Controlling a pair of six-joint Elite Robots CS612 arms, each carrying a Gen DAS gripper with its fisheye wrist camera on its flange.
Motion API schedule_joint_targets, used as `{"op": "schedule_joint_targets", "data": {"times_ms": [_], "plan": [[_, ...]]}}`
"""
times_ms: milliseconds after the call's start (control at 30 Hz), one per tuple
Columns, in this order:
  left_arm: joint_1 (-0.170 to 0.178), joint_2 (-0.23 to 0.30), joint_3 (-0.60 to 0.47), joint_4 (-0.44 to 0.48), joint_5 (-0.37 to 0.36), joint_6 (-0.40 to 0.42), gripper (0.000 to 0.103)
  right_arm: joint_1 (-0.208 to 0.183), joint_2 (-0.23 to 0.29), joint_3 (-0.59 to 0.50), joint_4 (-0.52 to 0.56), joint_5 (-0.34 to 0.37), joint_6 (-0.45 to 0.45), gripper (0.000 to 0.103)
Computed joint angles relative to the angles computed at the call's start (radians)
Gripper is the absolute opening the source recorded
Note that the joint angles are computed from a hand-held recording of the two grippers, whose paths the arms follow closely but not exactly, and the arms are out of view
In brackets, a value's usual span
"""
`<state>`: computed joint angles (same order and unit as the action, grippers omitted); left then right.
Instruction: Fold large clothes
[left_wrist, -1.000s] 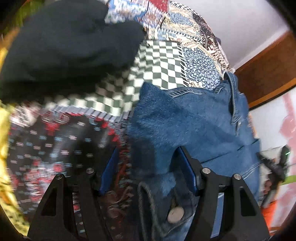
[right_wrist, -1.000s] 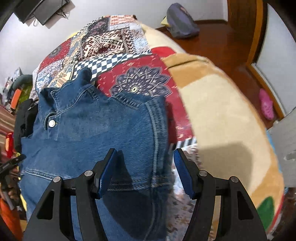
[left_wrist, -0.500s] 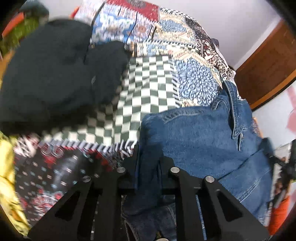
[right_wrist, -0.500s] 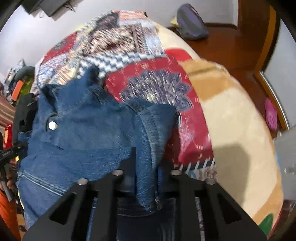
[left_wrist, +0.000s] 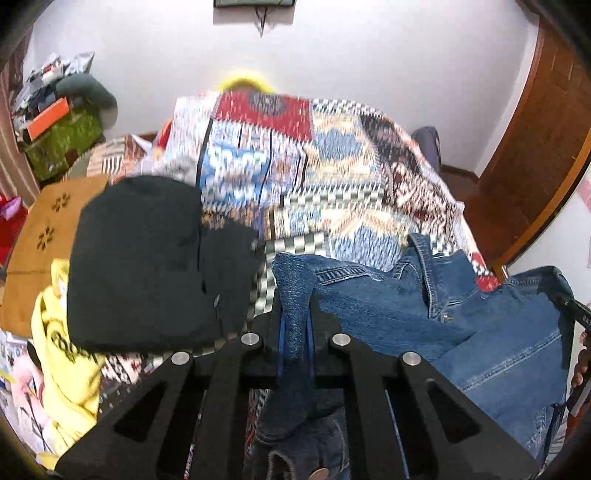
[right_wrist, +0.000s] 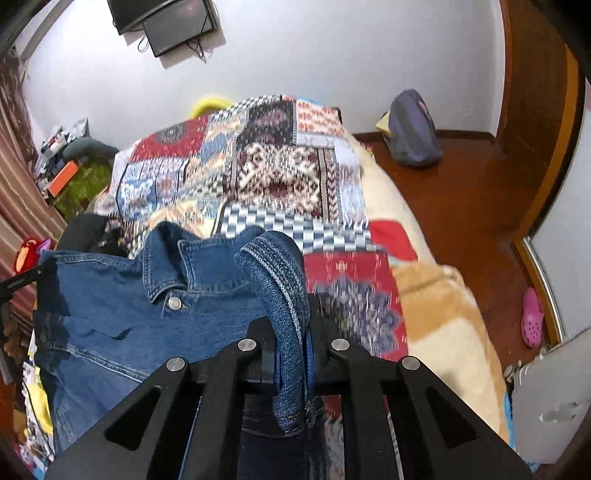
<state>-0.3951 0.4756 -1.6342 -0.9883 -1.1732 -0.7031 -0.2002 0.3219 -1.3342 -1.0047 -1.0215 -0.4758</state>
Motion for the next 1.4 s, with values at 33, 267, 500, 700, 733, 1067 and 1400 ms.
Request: {"op": "schedule_joint_targets", "data": {"times_ms": [33,267,500,700,733,1067,1400], "plan": [[0.000,-0.005,0.008,-0.012,0.010,0.007,0.008,0.004,-0.005,0.013,-0.020,0.002,0.014,0.008],[0.013,-0.023,0.061,-0.057,0.086,0.043,0.008,0.034,-0.032,0.098,-0.126,-0.032,0.061,0.008],[0.046,-0.019,0.102,-0.037,0.050,0.050,0.009,0.063,-0.028,0.135,-0.168,-0.125,0.061,0.008],[0.047,-0.026,0.090,0.061,0.117,-0.019,0.013,0.068,-0.026,0.126,-0.158,-0.216,0.036,0.014],[0.048,-0.028,0.084,0.076,0.124,-0.028,0.013,0.069,-0.023,0.115,-0.164,-0.247,0.021,0.014],[-0.007,-0.034,-0.009,0.170,0.167,0.028,0.021,0.041,-0.004,-0.038,-0.135,-0.201,-0.097,0.049],[-0.124,-0.010,-0.166,0.282,0.217,0.081,0.080,-0.010,0.007,-0.199,0.046,-0.061,-0.183,0.066]]}}
